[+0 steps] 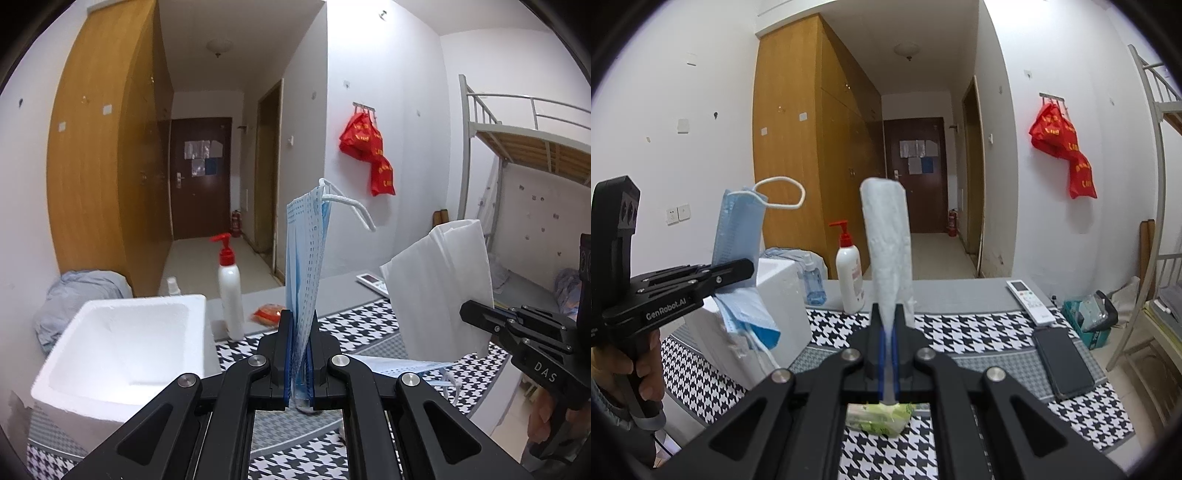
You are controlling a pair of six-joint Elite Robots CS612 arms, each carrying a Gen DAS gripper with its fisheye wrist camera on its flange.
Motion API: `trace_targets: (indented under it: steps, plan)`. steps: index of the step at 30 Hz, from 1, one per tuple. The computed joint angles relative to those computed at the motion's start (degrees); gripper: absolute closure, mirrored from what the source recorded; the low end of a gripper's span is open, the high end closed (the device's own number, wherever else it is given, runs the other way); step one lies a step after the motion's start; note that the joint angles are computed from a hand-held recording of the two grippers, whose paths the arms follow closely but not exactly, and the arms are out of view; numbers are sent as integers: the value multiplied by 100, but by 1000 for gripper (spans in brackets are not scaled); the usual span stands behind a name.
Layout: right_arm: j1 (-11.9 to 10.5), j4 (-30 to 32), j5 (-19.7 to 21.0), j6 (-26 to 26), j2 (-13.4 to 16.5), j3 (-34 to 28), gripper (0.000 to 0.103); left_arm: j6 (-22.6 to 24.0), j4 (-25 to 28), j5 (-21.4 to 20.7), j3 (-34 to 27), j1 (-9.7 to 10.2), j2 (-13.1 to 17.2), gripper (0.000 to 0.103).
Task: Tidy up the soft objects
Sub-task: 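Lift the mask and tissue and carry both toward the white foam box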
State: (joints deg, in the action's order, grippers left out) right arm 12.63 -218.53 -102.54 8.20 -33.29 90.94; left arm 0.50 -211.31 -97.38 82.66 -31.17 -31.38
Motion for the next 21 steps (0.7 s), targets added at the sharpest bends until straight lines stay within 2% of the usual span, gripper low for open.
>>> trace_targets:
  steps: [14, 21]
  plan:
    - [11, -21, 305, -185, 51, -219, 98, -92, -218, 440, 22, 86, -65, 97]
    - [48, 60, 499, -348, 114, -438, 98, -287, -207, 652, -27, 172, -73, 97]
